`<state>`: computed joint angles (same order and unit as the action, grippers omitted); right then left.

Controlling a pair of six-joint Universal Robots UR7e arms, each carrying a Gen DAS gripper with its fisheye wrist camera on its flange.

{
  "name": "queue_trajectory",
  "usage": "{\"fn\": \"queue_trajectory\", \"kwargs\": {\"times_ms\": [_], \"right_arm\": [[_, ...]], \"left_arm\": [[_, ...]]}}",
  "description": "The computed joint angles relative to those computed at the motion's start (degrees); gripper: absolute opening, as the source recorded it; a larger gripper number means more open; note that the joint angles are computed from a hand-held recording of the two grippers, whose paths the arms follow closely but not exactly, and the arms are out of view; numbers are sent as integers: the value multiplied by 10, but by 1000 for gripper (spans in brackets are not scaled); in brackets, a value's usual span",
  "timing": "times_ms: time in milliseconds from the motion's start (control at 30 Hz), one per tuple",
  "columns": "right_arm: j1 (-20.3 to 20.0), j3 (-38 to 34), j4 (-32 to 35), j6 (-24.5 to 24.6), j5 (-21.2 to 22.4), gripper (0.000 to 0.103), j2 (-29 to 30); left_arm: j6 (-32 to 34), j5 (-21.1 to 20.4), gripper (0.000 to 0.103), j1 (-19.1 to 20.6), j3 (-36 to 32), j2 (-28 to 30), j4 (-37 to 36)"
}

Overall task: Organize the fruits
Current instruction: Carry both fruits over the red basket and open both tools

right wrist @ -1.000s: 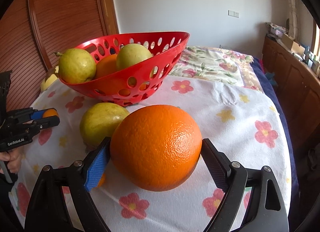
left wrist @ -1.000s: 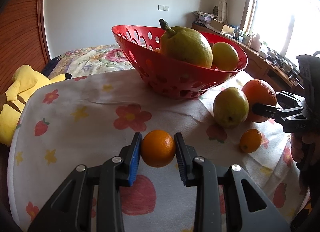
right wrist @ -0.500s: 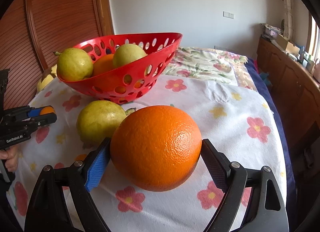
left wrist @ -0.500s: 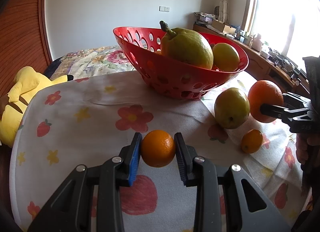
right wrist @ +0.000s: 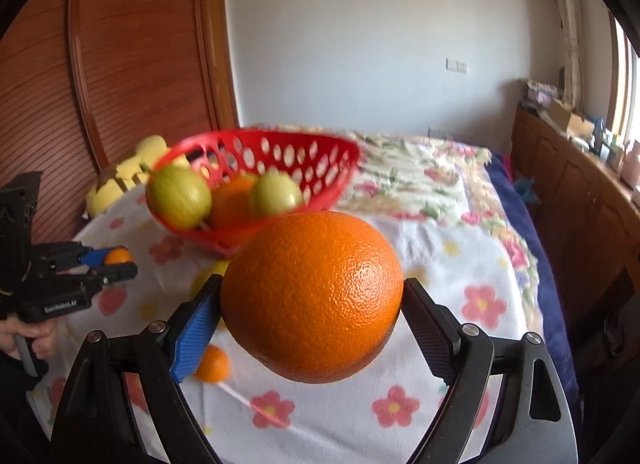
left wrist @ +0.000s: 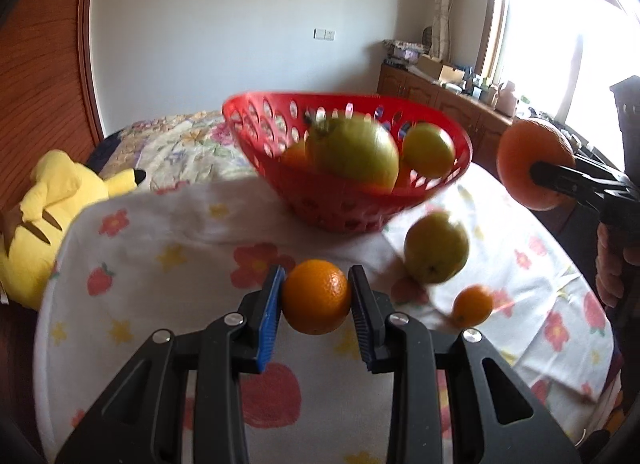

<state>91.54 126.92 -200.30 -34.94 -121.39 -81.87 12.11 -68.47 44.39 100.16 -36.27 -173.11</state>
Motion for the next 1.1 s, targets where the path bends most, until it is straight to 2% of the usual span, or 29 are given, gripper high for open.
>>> {"fn": "queue_trajectory", "kwargs": {"times_ms": [167,433,767,900,1033,1100], "right_arm": [[19,-47,19,-33,15,89,14],[11,-147,111,-32,58,89,56],[-5,-275,222,-36,27,89,133],[-12,-300,256,-37,17,89,150],[-22,-328,338,-16,26,89,155],[-23,-336,352,-13,16,89,161]], "left_arm": [[16,2,31,-7,-26,-5,-3],[55,9,31,-10,-81,10,-3],[92,11,31,-1,-186,69,37],[97,15,31,4,-226,95,59],[96,15,31,8,-262,118,86],[94,15,31,10,-279,128,102]]}}
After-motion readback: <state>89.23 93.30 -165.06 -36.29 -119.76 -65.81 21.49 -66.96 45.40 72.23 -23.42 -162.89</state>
